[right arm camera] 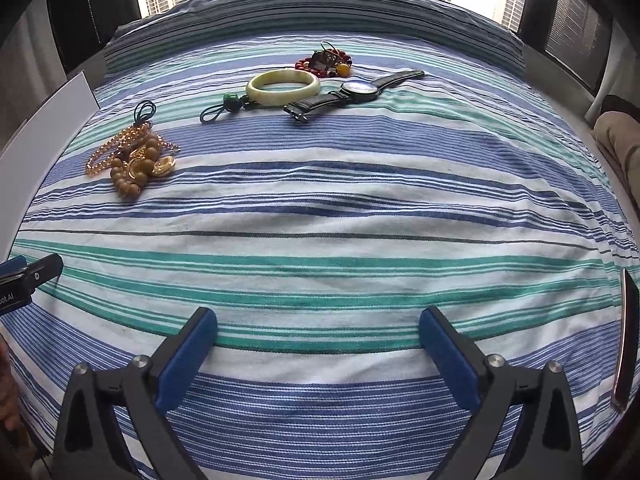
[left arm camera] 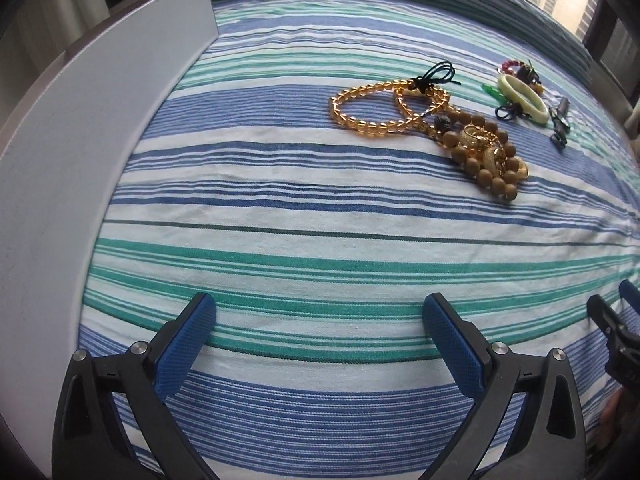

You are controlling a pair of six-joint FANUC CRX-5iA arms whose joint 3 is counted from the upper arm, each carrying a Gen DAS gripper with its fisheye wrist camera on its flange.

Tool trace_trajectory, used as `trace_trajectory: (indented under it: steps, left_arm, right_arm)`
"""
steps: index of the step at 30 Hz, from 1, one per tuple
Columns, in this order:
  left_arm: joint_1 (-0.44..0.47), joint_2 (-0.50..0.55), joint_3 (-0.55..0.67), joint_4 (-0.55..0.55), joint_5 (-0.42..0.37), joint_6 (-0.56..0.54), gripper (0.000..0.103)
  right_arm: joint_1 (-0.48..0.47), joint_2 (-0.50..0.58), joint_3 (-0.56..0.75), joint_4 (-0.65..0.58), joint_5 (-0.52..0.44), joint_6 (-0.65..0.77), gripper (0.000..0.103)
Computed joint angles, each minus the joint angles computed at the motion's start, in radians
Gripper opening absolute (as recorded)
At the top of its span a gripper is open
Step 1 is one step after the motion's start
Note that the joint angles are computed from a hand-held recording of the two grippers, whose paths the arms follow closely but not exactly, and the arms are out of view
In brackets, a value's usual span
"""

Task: Organize jewelry
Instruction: 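Move both tools back over the bed toward the amber bead strands, then grasp the amber bead strand with the left tool while the right tool grasps the wooden bead strand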

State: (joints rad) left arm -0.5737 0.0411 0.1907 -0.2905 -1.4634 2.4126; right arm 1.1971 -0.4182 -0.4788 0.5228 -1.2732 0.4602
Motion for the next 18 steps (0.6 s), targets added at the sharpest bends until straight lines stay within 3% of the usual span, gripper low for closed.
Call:
trace_trajectory:
  steps: [8,12,14,16,18]
  left_arm:
    - [0.179,0.054,0.109,0.271,0.158,-0.359,0.102]
    - [0.218,0.206,0.260,0.327,0.124,-0.414,0.101]
    - [0.224,0.269,0.310,0.338,0.107,-0.406,0.094]
    - [0.218,0.327,0.363,0.332,0.076,-0.394,0.079]
    - [0.190,0.378,0.435,0.255,0.029,-0.360,0.079]
  right_arm:
    - [0.021,-0.019,-0.027,0.026,0.009,-0.026,0.103]
    - [0.028,-0.024,-0.035,0.035,0.010,-0.040,0.103]
    - [0.027,-0.023,-0.035,0.035,0.010,-0.042,0.103]
    - [0.025,-0.020,-0.032,0.032,0.009,-0.041,0.103]
    - [0.025,-0.019,-0.030,0.030,0.006,-0.041,0.103]
